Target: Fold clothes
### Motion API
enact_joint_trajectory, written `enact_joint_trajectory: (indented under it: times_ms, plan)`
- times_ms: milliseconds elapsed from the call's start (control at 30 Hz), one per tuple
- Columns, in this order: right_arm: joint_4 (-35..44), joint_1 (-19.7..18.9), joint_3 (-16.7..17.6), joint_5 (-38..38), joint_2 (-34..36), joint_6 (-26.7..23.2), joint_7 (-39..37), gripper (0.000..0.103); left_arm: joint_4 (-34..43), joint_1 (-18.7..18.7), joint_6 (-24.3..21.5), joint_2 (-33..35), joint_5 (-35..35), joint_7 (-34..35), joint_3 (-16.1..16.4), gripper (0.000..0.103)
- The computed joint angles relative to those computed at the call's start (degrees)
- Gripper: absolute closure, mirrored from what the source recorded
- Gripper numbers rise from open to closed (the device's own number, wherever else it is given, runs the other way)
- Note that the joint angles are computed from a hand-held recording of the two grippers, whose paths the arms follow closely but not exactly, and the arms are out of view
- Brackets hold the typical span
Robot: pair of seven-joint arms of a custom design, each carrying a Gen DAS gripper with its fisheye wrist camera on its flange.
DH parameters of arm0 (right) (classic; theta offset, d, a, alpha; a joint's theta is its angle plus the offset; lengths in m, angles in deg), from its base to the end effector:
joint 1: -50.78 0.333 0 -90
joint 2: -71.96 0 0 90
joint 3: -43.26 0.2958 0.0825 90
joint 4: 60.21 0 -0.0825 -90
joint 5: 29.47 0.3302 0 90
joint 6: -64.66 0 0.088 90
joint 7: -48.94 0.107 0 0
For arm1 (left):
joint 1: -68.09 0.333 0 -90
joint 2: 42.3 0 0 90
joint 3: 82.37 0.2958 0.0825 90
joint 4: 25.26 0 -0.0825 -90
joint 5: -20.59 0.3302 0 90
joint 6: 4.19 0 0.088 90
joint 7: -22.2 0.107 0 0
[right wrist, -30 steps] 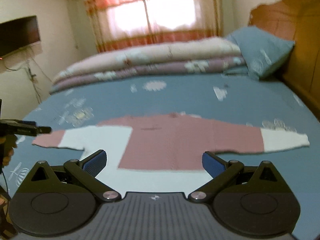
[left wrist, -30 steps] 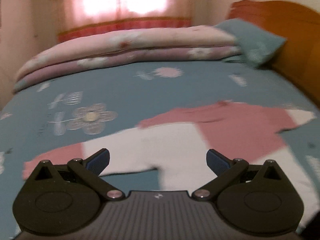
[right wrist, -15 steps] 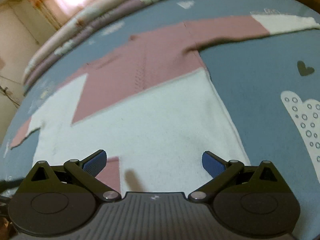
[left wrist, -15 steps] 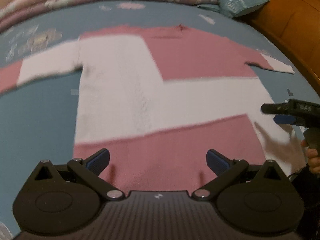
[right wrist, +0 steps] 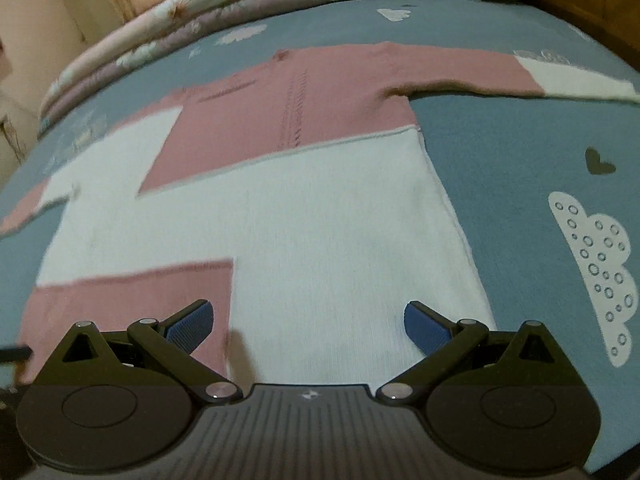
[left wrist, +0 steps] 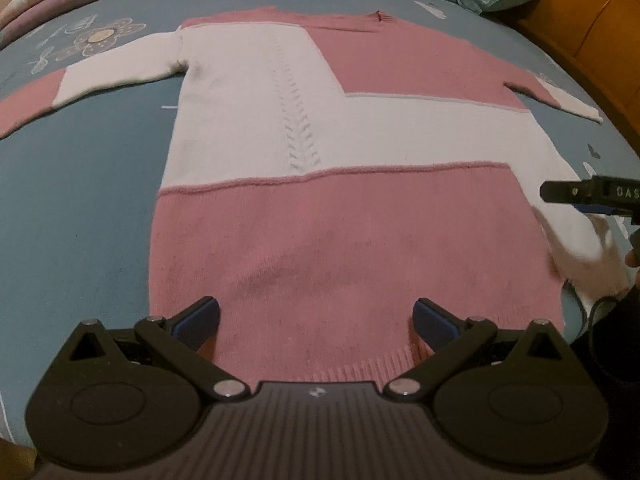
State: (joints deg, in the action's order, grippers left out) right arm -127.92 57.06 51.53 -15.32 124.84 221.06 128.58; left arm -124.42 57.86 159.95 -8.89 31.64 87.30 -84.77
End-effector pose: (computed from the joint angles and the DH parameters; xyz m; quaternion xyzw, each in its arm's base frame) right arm 0.7324 0.1388 0.3152 -0.7139 0.6171 -0.1147 0.3104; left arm 0.6437 -0.1506 0.3265 -0.6990 0.6603 -0.2259 0.1564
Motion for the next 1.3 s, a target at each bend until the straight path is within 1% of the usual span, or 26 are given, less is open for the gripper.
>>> enact_joint_trajectory:
  times_ms: [100,133,200,300,400,467,567,600,700,800,833,933,967,1000,1033,1067,1133,1167,1200,1233,1267,1300]
  plan:
    - [-1.1,2.1,-2.3,-3.3,-0.6,0.0,-0.9,0.000,0.7,-1.4,-0.6,0.4,1.2,-1.3,1.4,0.001]
    - [-0.8,2.9,-3.3,-4.5,-0.5,-0.5,-0.8,0.000,1.0,-1.7,-1.1,0.4,1.4,-1.8,1.6,0.001]
    - [-1.4,3.6,-4.1,-5.9,-0.8,-0.2,-0.4,0.000,1.9,-1.9,-2.2,0.8,1.9,-2.2,1.7,0.001]
    - [-2.4,3.5,-4.0,-6.2,-1.2,0.7,0.4,0.000,2.2,-1.5,-2.3,1.0,1.9,-2.8,1.4,0.001]
    - [-1.9,3.7,-4.2,-6.9,-1.0,0.0,1.1,0.000,2.0,-1.3,-1.9,1.0,2.1,-3.1,1.3,0.001]
    - [-1.5,4.2,-4.8,-7.8,-0.8,-0.1,1.3,0.000,2.1,-2.0,-2.2,1.1,3.4,-2.9,1.9,0.001]
    - [-3.3,4.7,-5.3,-8.7,-1.4,1.9,1.9,0.000,2.6,-3.0,-3.1,1.5,6.1,-1.8,2.7,0.000]
    - [-3.8,4.8,-5.4,-9.0,-1.6,2.6,2.1,0.000,2.6,-2.5,-3.1,1.4,6.0,-1.2,2.1,0.000]
    - [-6.2,4.8,-5.3,-9.5,-2.4,5.2,2.4,0.000,3.4,1.3,-5.2,1.3,2.7,4.1,-2.0,0.001]
    - [-8.6,4.4,-4.7,-9.8,-3.1,8.5,2.1,0.000,2.7,3.9,-5.1,0.1,-1.0,7.4,-4.0,0.001]
    - [-9.2,4.2,-4.4,-9.8,-3.2,9.3,1.9,0.000,1.4,3.4,-3.1,-0.9,-0.6,6.7,-2.7,0.001]
    - [-10.6,3.7,-3.8,-9.9,-3.6,11.2,1.3,0.000,-3.1,1.6,5.9,-4.2,2.1,2.9,2.9,0.001]
    - [-10.5,3.6,-3.7,-9.9,-3.6,11.1,1.3,0.000,-4.4,2.3,9.3,-5.0,1.7,1.6,3.9,0.001]
    - [-10.5,3.5,-3.6,-9.9,-3.6,11.0,1.2,0.000,-5.5,2.2,12.6,-5.7,-0.2,1.3,5.5,0.001]
    - [-10.0,3.5,-3.6,-9.9,-3.4,10.6,1.2,0.000,-6.1,4.1,15.5,-6.0,0.5,-0.9,5.2,0.001]
    - [-9.5,3.6,-3.7,-10.0,-3.4,9.7,1.2,0.000,-6.2,7.4,17.3,-5.6,-2.9,-0.6,3.0,0.001]
    - [-8.5,4.1,-4.5,-10.1,-3.4,7.9,1.9,0.000,-5.5,15.5,20.1,-4.3,-8.5,-0.6,-3.2,0.001]
    - [-9.8,4.5,-4.9,-11.0,-4.2,9.5,3.5,0.000,-4.6,19.6,21.1,-3.4,-11.1,-0.7,-6.4,0.001]
    - [-12.6,3.6,-3.4,-10.0,-5.6,13.5,1.1,0.000,-3.4,23.6,21.9,-2.2,-13.3,-1.1,-9.6,0.001]
    - [-15.2,2.0,-0.9,-9.8,-6.7,17.3,-1.1,0.000,-1.9,27.5,22.5,-0.3,-15.3,-1.6,-12.6,0.001]
    - [-17.4,-0.1,2.4,-10.1,-7.8,19.9,-4.5,0.000,-1.0,32.1,24.9,1.9,-16.9,-2.0,-16.7,0.001]
    - [-18.3,-1.0,4.0,-10.7,-8.4,21.0,-6.7,0.000,0.2,36.4,27.1,4.4,-17.8,-3.2,-20.5,0.001]
